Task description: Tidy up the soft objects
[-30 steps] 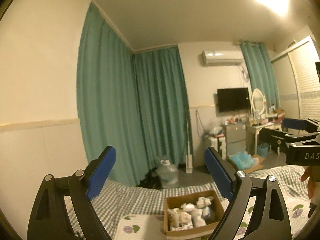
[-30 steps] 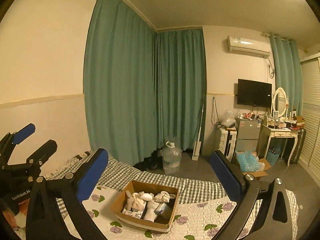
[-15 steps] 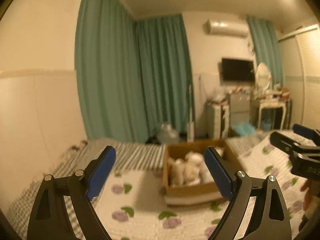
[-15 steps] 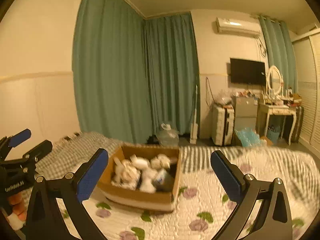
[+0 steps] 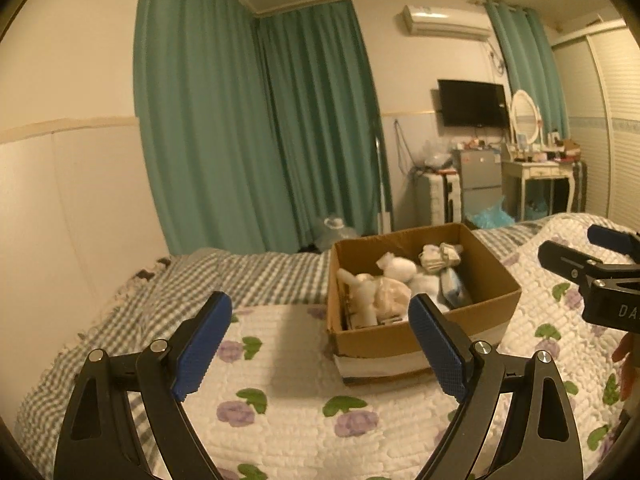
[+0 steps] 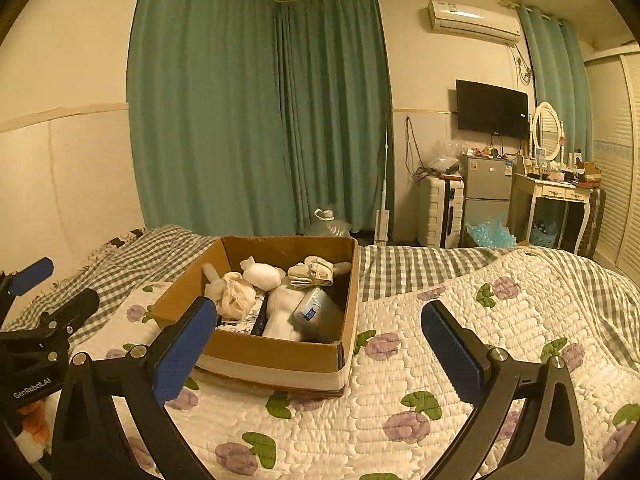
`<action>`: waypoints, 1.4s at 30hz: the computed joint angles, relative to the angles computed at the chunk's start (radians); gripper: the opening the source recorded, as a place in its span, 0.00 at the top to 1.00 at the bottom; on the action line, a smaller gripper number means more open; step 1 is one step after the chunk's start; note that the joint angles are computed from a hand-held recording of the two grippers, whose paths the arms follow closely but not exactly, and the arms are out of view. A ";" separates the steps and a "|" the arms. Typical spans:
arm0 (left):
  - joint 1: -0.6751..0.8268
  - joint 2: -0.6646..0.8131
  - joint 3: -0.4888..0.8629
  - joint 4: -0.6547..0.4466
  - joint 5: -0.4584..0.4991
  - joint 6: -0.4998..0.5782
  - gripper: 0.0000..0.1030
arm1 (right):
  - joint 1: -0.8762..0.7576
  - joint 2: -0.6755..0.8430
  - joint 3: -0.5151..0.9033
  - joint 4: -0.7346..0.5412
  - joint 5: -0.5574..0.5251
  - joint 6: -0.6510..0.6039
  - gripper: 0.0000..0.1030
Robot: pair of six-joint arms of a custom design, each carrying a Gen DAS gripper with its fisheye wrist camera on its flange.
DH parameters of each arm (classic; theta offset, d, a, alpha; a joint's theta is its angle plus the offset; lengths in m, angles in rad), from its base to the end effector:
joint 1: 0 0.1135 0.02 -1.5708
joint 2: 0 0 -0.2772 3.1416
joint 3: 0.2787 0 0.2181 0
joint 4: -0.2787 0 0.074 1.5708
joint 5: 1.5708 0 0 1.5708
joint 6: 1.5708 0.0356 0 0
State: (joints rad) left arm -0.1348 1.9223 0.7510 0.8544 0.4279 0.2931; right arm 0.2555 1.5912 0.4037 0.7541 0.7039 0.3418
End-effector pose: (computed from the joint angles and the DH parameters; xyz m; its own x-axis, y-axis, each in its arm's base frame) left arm 0.3482 -0.0621 0.1708 -0.1474 0.2853 -0.9470 0.5803 0.8003 0.1507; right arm 0.2492 0.0413 0.1761 -0.2569 0.1970 -0.9461 0.4901 0.8703 0.0481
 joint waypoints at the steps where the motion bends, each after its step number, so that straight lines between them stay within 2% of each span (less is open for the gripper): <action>1: 0.003 -0.007 0.002 -0.010 0.003 -0.002 0.11 | 0.001 -0.001 0.002 -0.002 0.003 -0.002 0.00; 23: 0.021 0.017 0.029 -0.050 0.062 -0.017 0.11 | 0.030 -0.007 0.025 -0.050 0.014 0.003 0.00; 42: 0.017 0.026 0.031 -0.053 0.058 -0.016 0.11 | 0.024 0.004 0.023 -0.041 0.003 0.003 0.00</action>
State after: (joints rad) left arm -0.1176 1.9482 0.7818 0.8009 0.4861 0.2772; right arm 0.2793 1.5951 0.4265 0.7132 0.7068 0.3452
